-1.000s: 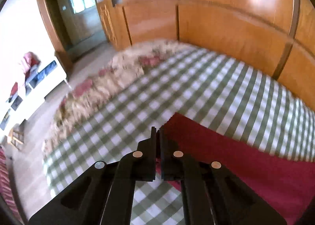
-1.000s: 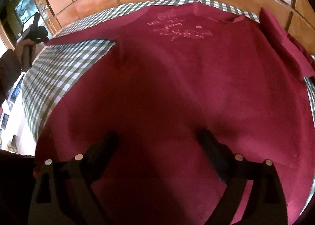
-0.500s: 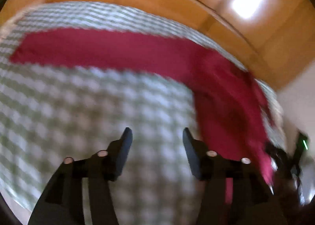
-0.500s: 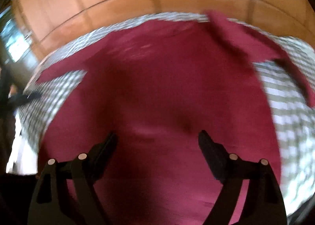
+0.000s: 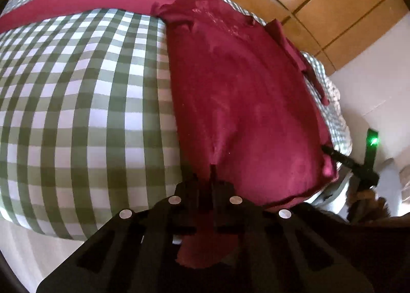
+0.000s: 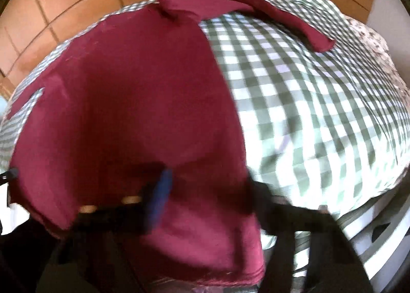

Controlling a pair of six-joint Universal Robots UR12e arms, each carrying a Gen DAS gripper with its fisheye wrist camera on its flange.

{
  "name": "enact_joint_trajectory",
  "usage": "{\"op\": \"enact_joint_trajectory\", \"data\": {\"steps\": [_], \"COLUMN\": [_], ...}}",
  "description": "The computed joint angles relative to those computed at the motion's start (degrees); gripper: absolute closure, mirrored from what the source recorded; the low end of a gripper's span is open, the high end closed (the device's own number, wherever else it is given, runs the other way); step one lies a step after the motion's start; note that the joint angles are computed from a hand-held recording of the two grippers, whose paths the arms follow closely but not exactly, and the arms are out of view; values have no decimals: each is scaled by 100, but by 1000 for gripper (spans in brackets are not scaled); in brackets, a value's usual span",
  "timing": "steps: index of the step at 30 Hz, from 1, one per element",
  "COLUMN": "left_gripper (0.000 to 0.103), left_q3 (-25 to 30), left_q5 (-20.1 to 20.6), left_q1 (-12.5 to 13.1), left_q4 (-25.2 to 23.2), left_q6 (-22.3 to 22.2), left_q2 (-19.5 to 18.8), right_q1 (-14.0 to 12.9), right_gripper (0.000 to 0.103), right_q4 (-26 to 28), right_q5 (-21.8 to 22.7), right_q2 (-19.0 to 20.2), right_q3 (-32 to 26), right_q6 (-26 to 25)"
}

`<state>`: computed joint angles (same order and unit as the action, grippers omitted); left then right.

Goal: Fold small clothes

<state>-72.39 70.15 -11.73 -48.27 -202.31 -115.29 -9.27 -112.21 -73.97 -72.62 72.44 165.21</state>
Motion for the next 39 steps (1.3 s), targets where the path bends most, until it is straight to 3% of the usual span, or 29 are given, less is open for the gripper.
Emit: {"op": "enact_joint_trajectory", "data": {"steps": [1, 7, 11, 12, 13, 15, 16, 18, 21, 26, 30, 32, 34, 35, 36, 37, 39], "left_gripper": [99, 99, 95, 83, 62, 39, 39, 39, 39, 39, 39, 39, 39, 39, 39, 39, 36], "left_q3": [-4, -164, 80, 169, 239, 396, 524, 890, 1586, 2381, 2875, 2980, 3170, 3228, 3254, 3288, 3305], "left_q5": [44, 294, 818, 884, 962, 1435, 1727, 1888, 2093, 2342, 2586, 2656, 2682, 2719, 2754, 2777, 2802], "left_q1": [-9, -28, -124, -119, -118, -169, -207, -240, -325, -505, -581, -592, -575, -571, -563, -546, -532], "left_q4": [14, -301, -497, -481, -414, -158, -25, -127, -260, -536, -881, -1009, -1158, -1211, -1247, -1281, -1302], "left_q6": [55, 167, 354, 361, 341, 276, 311, 355, 462, 987, 1242, 1238, 1103, 1017, 932, 839, 731], "left_q2": [11, 173, 109, 78, 44, -44, -129, -355, -811, -1346, -1689, -1753, -1872, -1909, -1928, -1959, -1990], "right_q1": [4, -123, -91, -103, -135, -167, -163, -155, -140, -111, -52, 24, 30, 30, 27, 14, -67], "right_gripper": [93, 94, 90, 81, 72, 55, 50, 47, 44, 44, 44, 44, 50, 58, 86, 97, 97], "right_q4": [90, 288, 573, 582, 563, 218, 42, -314, -1019, -1508, -1310, -1250, -936, -787, -654, -482, -465], "right_q5": [53, 253, 104, 171, 284, 321, 266, 135, -425, -1315, -1824, -2285, -2442, -2511, -2570, -2658, -2495], "right_q2": [-4, -129, -144, -131, -112, -44, -42, 33, 317, 978, 1636, 1975, 2327, 2441, 2534, 2647, 2669], "right_q3": [-42, -13, 67, 51, 26, -13, 3, -42, -306, -1028, -1880, -2311, -2835, -3012, -3171, -3389, -3536], "right_q6": [-137, -439, -597, -470, -268, 21, 131, 350, 789, 1043, 945, 845, 799, 775, 779, 805, 877]}}
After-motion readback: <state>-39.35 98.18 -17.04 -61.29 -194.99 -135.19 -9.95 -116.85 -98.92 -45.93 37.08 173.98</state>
